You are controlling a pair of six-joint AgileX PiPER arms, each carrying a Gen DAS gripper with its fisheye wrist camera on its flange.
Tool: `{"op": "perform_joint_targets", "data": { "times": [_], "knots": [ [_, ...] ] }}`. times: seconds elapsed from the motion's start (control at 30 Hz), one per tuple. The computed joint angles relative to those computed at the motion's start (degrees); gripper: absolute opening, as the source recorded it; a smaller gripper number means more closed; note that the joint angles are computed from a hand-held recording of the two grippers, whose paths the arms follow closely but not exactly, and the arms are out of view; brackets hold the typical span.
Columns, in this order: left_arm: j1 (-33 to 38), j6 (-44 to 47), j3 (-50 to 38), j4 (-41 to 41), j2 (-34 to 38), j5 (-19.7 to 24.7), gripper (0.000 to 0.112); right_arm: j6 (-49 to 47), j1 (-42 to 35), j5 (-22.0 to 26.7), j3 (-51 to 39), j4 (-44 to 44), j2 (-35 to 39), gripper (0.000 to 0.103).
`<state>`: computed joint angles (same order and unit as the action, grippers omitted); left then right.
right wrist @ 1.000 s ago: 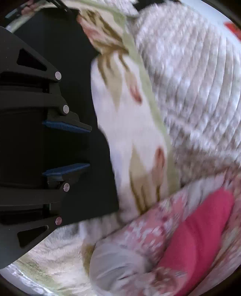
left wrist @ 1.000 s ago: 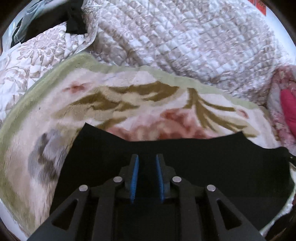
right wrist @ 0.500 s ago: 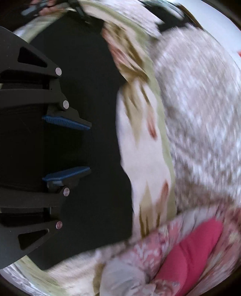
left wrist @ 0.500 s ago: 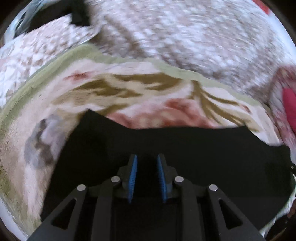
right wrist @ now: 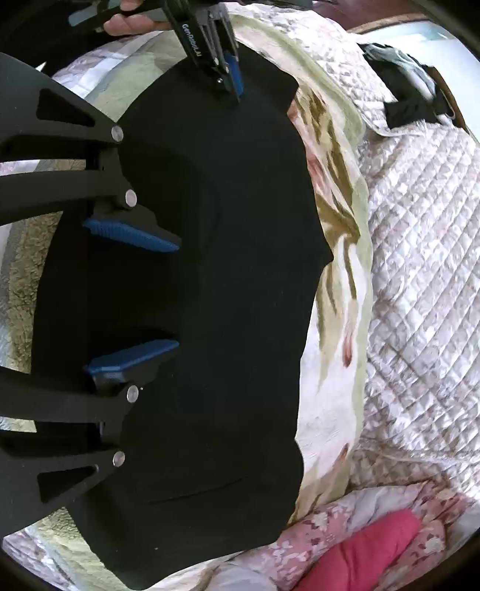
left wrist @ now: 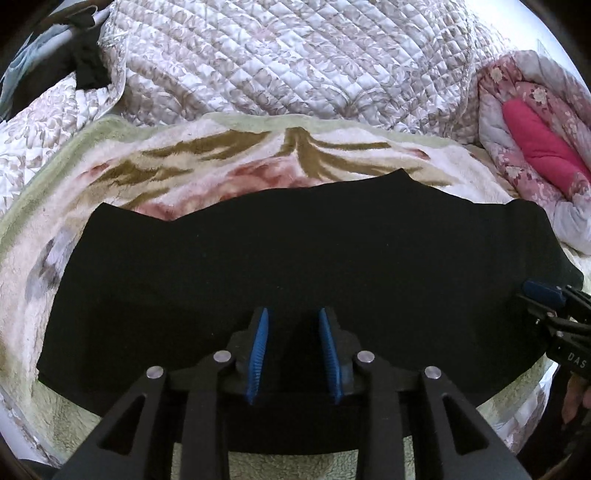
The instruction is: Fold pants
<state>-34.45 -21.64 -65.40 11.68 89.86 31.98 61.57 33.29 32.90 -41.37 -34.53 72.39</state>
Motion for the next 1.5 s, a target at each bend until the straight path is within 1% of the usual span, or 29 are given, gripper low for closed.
{"op": "perform_joint_targets", "data": {
  "times": [0.03, 0.1, 0.17, 0.27, 0.4, 0.47, 0.53, 0.6, 0.73, 0.77, 0.83, 1.0, 1.07, 1.13, 1.2, 1.27, 1.4, 1.5],
  "knots": [
    [-0.25, -0.68, 0.11, 0.88, -0.01, -0.07, 0.033, 1.05, 1.00, -0.18, 0.26, -1.69, 0.27, 0.066],
    [-0.83, -2.49, 0.37, 2.66, 0.03, -0.20, 0.034, 4.78, 3.97, 1.57, 0.12, -6.40, 1.58, 0.072],
    [-1.22, -3.56, 0.68, 3.72, -0.11, -0.23, 0.038, 7.01, 5.21, 2.77, -0.20, -8.46, 2.34, 0.073],
    [-1.38, -4.23, 0.92, 4.39, -0.27, -0.29, 0.041, 6.93, 4.36, 1.43, 0.40, -7.93, 1.81, 0.074],
    [-1.38, -4.72, 1.20, 4.79, -0.55, -0.13, 0.044, 8.95, 5.28, 1.93, 0.55, -10.04, 2.19, 0.075],
    [-1.24, -4.45, 1.12, 4.35, -0.93, 0.57, 0.045, 8.41, 5.46, 2.19, 0.29, -9.42, 2.29, 0.075],
    [-0.89, -4.63, 1.30, 4.04, -1.61, 1.35, 0.045, 5.91, 5.26, 2.53, 0.14, -7.60, 1.60, 0.075],
    [-0.20, -6.78, 2.01, 5.26, -2.61, 1.96, 0.045, 6.58, 5.09, 2.22, 0.86, -7.55, 0.72, 0.075],
    [3.69, -9.47, 4.38, 6.26, -4.15, 2.06, 0.045, 7.20, 4.50, 1.99, 1.40, -7.57, -0.19, 0.075],
    [5.23, -8.95, 5.04, 5.39, -4.68, 1.67, 0.045, 7.36, 4.42, 1.96, 1.40, -7.59, -0.29, 0.075],
    [7.04, -11.12, 5.67, 6.90, -5.53, 2.72, 0.045, 7.71, 4.40, 1.89, 1.44, -7.76, -0.33, 0.075],
    [12.54, -7.66, 10.85, 0.69, -10.95, 2.08, 0.045, 8.42, 3.95, 1.15, 1.67, -8.37, -0.31, 0.075],
    [12.96, -9.31, 13.33, 1.19, -13.57, 2.45, 0.045, 8.75, 3.60, 0.67, 1.65, -8.75, -0.12, 0.075],
    [14.08, -10.37, 15.29, -0.08, -14.99, 2.77, 0.045, 9.69, 3.65, 0.48, 1.81, -9.26, -0.17, 0.075],
    [15.50, -8.89, 17.07, -2.58, -16.22, 0.97, 0.045, 10.08, 3.34, -0.06, 2.02, -9.35, -0.39, 0.075],
    [15.76, -8.93, 16.73, -2.65, -15.47, 0.37, 0.046, 10.30, 2.84, -0.78, 2.37, -9.25, -0.90, 0.075],
    [18.30, -6.86, 16.85, -6.66, -13.85, -3.36, 0.048, 11.73, 2.35, -1.50, 3.00, -9.74, -1.82, 0.075],
    [19.63, -6.17, 16.33, -8.36, -11.96, -5.89, 0.048, 12.03, 1.35, -2.96, 3.42, -9.39, -2.23, 0.075]
  ]
}}
